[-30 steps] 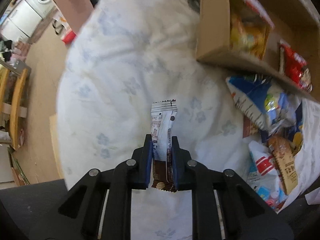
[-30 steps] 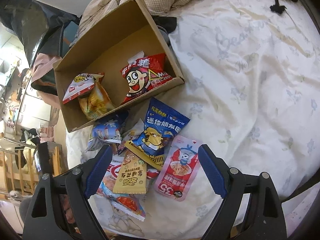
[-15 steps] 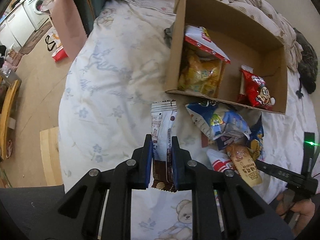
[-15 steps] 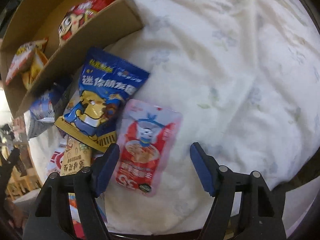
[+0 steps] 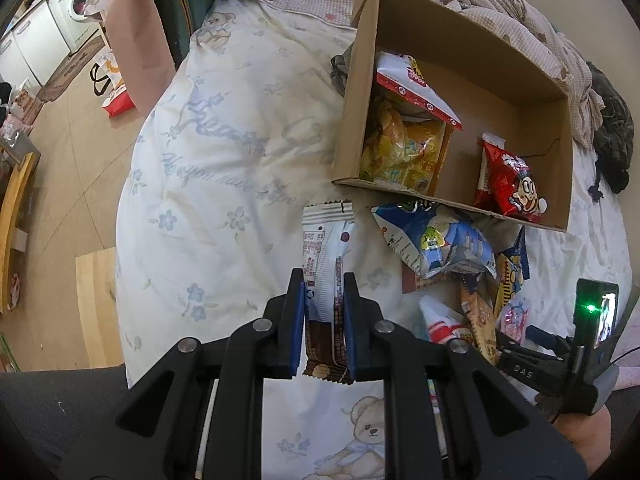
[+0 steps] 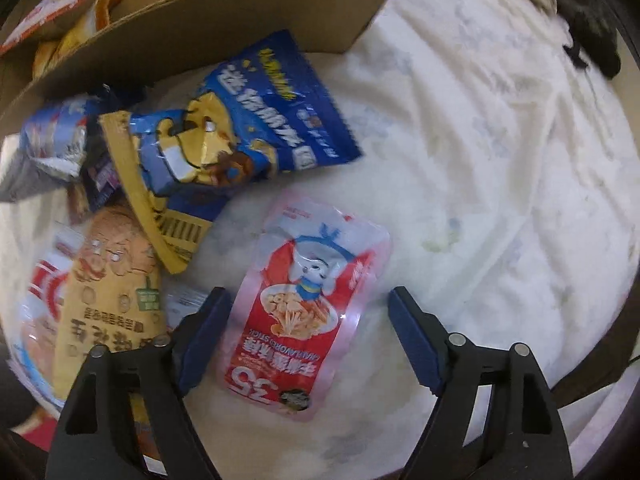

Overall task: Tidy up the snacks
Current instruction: 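Lower the right gripper onto the red-white pouch and grasp it, then carry the snack bar and red-white pouch over the box with both grippers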

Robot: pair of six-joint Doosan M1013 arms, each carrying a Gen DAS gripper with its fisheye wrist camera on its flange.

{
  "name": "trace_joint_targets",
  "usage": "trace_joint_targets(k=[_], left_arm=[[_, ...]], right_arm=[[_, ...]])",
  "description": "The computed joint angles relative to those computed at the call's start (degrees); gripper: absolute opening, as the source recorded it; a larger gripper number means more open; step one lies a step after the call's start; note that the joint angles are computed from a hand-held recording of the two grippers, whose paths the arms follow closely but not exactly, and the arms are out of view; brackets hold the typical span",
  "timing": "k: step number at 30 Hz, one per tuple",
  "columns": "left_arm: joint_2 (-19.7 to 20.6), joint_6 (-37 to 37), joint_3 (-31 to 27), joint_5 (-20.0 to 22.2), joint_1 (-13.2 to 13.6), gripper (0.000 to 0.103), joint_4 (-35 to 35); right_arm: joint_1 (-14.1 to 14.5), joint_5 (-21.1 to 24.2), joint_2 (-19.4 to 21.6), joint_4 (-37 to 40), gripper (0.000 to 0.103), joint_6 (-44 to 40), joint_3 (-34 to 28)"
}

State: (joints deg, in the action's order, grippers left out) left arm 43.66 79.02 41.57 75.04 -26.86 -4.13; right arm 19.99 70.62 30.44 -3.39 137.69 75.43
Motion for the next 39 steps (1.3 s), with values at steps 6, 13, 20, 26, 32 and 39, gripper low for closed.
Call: trace_joint_targets(k=[6, 13, 20, 26, 32, 39], left_arm=[[0.2, 0.1, -0.6, 0.1, -0.1, 0.014, -0.9], [0.0, 0.6, -0.2, -0.9, -0.5, 0.014, 0.3], [0.1, -0.8, -0.5, -0.9, 0.1, 0.014, -0.9], [-0.6, 0.2, 0.4, -2.2, -0.3, 0.014, 0.3], [-1.4, -0.6, 1.6, -4.8, -0.2, 0.014, 1.6], [-1.9, 0.9, 1.6, -7.2, -0.5, 0.014, 1.7]], right_arm=[[-0.6, -3.2, -2.8, 0.8, 0.064, 0.8, 4.2], [-1.3, -3.1, -1.7, 0.3, 0.059, -0.7, 2.7], [-2.3, -10.3, -7.1, 1.2, 0.048, 3.6, 6.3], [-2.1, -15.2, -10.0, -1.6, 0.048, 6.0, 7.9], [-0.7, -21.3, -12.0, -8.1, 0.048, 8.1, 7.6], [-0.5, -28.1, -11.3, -7.7, 0.048, 5.9, 7.0]])
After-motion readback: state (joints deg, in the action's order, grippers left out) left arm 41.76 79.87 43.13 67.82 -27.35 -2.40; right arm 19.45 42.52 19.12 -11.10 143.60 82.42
